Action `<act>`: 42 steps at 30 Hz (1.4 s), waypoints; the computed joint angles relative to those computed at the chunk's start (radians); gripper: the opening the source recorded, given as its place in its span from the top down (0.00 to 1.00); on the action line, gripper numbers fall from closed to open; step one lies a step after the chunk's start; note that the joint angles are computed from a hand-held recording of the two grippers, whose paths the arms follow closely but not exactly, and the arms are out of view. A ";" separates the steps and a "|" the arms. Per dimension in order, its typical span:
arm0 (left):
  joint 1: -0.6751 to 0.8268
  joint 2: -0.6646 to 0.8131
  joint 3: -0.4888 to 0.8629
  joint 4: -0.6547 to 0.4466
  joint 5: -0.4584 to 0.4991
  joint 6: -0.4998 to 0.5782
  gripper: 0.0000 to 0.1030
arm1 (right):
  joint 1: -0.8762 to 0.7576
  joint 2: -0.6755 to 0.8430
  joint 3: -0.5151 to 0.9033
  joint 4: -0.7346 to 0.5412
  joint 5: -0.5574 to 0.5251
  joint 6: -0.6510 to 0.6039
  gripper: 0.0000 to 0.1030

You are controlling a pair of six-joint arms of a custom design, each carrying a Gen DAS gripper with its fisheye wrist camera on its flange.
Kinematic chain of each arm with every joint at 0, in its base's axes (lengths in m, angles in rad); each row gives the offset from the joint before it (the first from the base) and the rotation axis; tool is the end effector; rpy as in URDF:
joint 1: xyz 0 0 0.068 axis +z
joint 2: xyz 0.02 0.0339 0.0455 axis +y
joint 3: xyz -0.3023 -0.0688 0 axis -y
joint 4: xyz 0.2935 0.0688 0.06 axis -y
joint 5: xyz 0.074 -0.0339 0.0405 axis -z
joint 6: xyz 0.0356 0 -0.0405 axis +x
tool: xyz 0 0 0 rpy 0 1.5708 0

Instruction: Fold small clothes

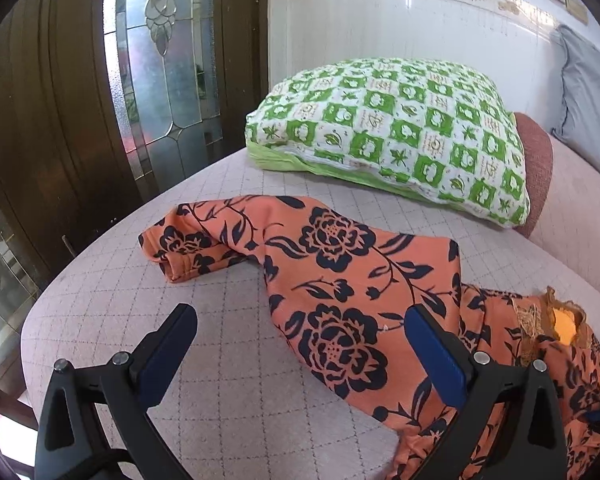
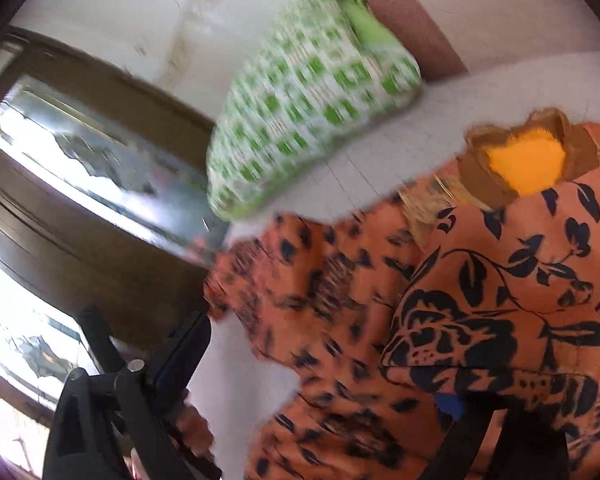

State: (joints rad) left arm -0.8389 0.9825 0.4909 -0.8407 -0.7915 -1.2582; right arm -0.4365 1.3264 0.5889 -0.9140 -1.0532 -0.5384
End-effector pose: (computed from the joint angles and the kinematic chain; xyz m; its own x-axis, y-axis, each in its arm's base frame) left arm 0.1276 -0.1041 0.1831 -0.5903 -0.3436 -0.7304 -0.4917 0.8707 -0.0122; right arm 0.1917 -0.0553 0.1625 -0.9153 0.1470 -0.3749 -0.2291 0.5756 0.7850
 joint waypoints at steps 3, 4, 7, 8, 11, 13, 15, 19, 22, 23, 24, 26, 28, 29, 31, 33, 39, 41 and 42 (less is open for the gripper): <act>-0.013 0.038 0.015 0.001 -0.006 -0.001 0.00 | -0.075 0.271 0.104 -0.080 0.071 0.011 0.05; -0.013 0.046 0.019 0.002 -0.005 0.000 0.00 | -0.105 0.329 0.122 -0.105 0.073 -0.002 0.05; -0.004 0.043 0.016 0.019 0.013 0.008 0.00 | -0.223 0.451 0.144 -0.130 0.043 -0.018 0.05; -0.002 0.039 0.014 0.024 0.018 0.013 0.00 | -0.245 0.465 0.146 -0.117 0.038 -0.009 0.05; 0.003 0.031 0.013 0.013 0.012 0.020 0.00 | -0.233 0.474 0.144 -0.105 -0.031 0.048 0.04; 0.017 0.017 0.008 -0.003 0.003 0.013 0.00 | -0.194 0.444 0.153 -0.241 -0.142 -0.070 0.04; 0.049 -0.011 -0.002 -0.013 0.015 0.007 0.00 | -0.142 0.311 0.145 -0.331 -0.243 -0.158 0.04; 0.105 -0.078 -0.032 -0.002 0.047 0.020 0.00 | -0.027 0.001 0.122 -0.219 -0.284 -0.037 0.04; 0.093 -0.076 -0.030 0.004 0.042 0.021 0.00 | -0.071 0.005 0.108 -0.203 -0.212 -0.075 0.04; 0.075 -0.065 -0.024 0.008 0.033 0.018 0.00 | -0.113 0.038 0.098 -0.188 -0.176 -0.096 0.04; 0.057 -0.055 -0.019 0.013 0.025 0.017 0.00 | -0.174 0.088 0.094 -0.192 -0.143 -0.136 0.04; 0.011 -0.014 -0.004 0.038 0.011 0.024 0.00 | -0.321 0.238 0.138 -0.270 -0.077 -0.284 0.04; -0.025 0.038 0.013 0.066 0.006 0.043 0.00 | -0.428 0.357 0.177 -0.249 -0.024 -0.298 0.07; -0.038 0.078 0.027 0.079 0.007 0.053 0.00 | -0.467 0.419 0.195 -0.195 -0.007 -0.255 0.15; -0.050 0.163 0.057 0.091 0.010 0.052 0.00 | -0.540 0.522 0.246 -0.175 0.031 -0.244 0.22; -0.049 0.247 0.084 0.102 0.017 0.045 0.00 | -0.576 0.592 0.277 -0.118 0.055 -0.198 0.23; 0.060 0.518 0.153 0.185 0.218 0.109 0.00 | -0.626 0.739 0.357 -0.079 0.095 -0.178 0.44; 0.063 0.488 0.148 0.183 0.214 0.082 0.00 | -0.629 0.689 0.339 -0.068 0.111 -0.179 0.42; 0.062 0.466 0.144 0.182 0.216 0.079 0.00 | -0.628 0.654 0.318 -0.071 0.106 -0.199 0.42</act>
State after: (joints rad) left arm -0.7768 1.4489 0.6354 -0.6587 -0.5752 -1.1791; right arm -1.0640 1.9799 0.9071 -0.9849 -0.9474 -0.7376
